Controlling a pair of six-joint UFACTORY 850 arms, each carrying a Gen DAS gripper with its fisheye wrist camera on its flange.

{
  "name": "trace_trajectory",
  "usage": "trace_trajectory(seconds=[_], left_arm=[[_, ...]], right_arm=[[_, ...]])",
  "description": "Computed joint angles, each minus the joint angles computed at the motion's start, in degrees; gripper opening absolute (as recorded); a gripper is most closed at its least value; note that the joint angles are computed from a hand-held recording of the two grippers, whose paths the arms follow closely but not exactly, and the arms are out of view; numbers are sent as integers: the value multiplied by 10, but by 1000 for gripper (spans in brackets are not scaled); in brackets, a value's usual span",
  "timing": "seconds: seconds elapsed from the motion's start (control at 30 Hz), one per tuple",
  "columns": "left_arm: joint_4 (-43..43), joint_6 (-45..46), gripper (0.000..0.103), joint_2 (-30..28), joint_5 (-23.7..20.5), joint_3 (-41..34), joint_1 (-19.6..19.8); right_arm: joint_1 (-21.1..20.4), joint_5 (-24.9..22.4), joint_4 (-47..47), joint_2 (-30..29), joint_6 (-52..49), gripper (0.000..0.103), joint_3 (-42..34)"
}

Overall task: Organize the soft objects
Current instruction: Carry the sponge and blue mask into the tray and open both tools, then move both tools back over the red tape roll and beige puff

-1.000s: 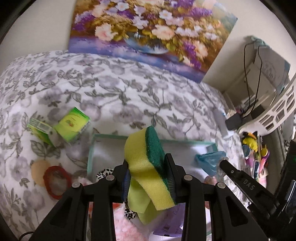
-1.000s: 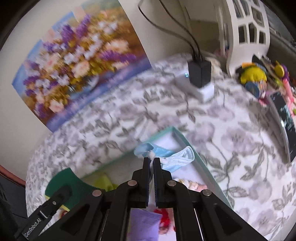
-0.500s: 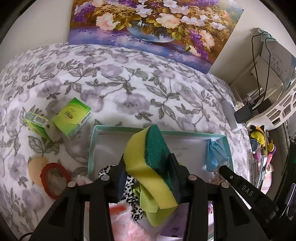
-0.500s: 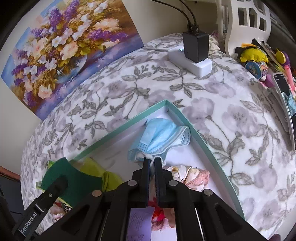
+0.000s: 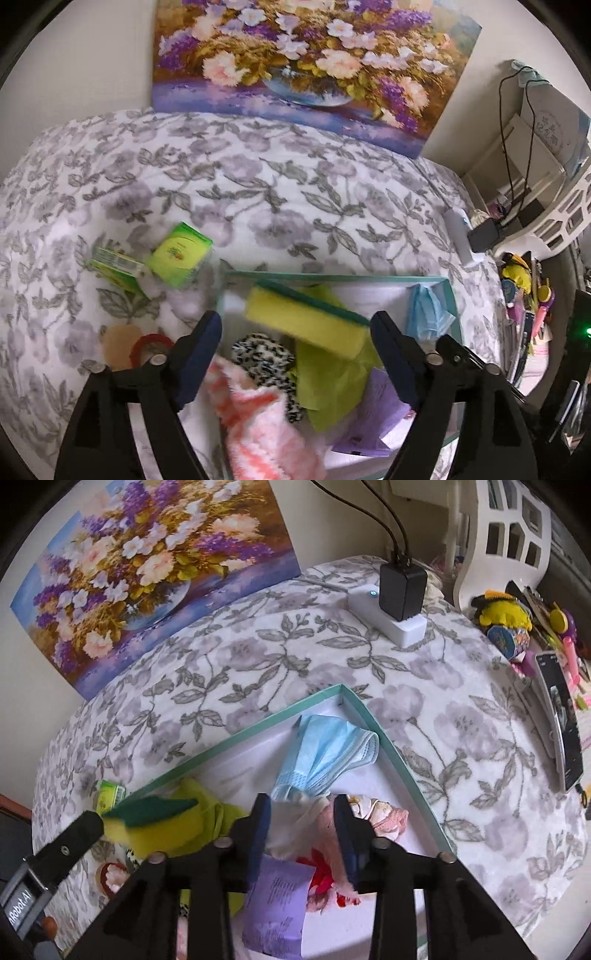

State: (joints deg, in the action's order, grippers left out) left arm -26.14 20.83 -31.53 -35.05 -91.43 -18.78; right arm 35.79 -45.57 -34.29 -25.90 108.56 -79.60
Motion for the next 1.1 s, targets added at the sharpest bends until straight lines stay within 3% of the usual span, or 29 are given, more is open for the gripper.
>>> trace_trajectory(seconds=[0.07, 0.13, 0.2, 0.4, 0.83, 1.1], left_arm=[[31, -28, 93, 1, 13, -1, 0], [99, -88, 97, 1, 31, -1, -2], [145, -128, 97, -3, 39, -3, -2], [225, -220, 97, -27, 23, -20, 10], [262, -286, 97, -53, -17, -52, 41], [271, -295, 97, -40, -10, -45, 61]], right_arm=[[2, -7, 6, -1, -15, 54, -7], [4, -10, 10, -3, -24, 85, -11], [6, -14, 7, -5, -28, 103, -15], [8, -40, 29, -23, -59, 103, -33], [11, -60, 55, -40, -76, 103, -53], [25, -68, 61, -70, -97, 103, -102]])
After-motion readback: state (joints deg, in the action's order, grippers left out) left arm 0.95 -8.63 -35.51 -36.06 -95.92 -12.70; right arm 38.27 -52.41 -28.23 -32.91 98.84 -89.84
